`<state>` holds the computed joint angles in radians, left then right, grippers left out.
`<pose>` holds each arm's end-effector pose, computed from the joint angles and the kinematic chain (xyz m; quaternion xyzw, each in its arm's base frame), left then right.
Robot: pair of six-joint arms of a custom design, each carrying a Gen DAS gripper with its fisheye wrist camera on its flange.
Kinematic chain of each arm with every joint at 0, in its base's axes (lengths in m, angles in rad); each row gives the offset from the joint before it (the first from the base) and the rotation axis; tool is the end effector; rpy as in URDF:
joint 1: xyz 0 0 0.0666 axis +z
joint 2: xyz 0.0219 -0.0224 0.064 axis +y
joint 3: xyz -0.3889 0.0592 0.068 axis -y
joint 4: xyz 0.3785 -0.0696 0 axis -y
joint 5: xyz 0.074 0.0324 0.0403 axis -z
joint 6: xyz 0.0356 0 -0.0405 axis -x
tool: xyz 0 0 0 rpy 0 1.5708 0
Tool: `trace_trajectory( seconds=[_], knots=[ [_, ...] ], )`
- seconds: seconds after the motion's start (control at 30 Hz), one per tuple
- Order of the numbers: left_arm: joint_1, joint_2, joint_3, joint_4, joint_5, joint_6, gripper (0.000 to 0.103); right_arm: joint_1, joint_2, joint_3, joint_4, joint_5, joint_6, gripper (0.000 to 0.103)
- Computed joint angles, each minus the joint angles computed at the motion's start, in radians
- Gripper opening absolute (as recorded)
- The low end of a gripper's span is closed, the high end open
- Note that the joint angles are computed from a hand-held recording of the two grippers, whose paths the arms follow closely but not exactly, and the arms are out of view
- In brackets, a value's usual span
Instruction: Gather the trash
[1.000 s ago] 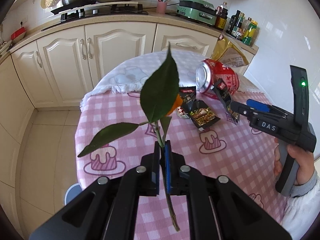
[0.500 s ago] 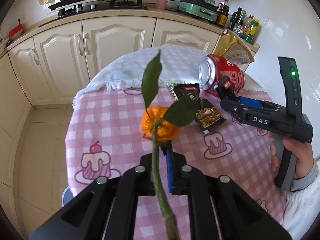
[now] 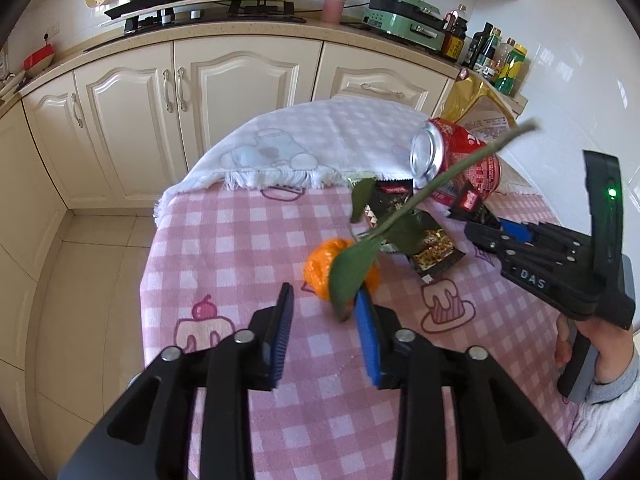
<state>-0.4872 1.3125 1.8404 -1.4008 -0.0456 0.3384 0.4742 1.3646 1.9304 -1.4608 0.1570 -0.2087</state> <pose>0.3412 -0.1794 0.6306 0.0621 0.9375 -0.1175 0.3217 0.3555 0.1757 0.6428 -0.0987 0.9357 0.0409 0.3362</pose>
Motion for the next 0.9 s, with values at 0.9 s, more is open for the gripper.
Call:
trace_trajectory(
  seconds=[0.9],
  knots=[
    [-0.046,0.022,0.043,0.086,-0.031,-0.003,0.004,0.12,-0.115,-0.067,0.092,-0.048,-0.192,0.029]
  ],
)
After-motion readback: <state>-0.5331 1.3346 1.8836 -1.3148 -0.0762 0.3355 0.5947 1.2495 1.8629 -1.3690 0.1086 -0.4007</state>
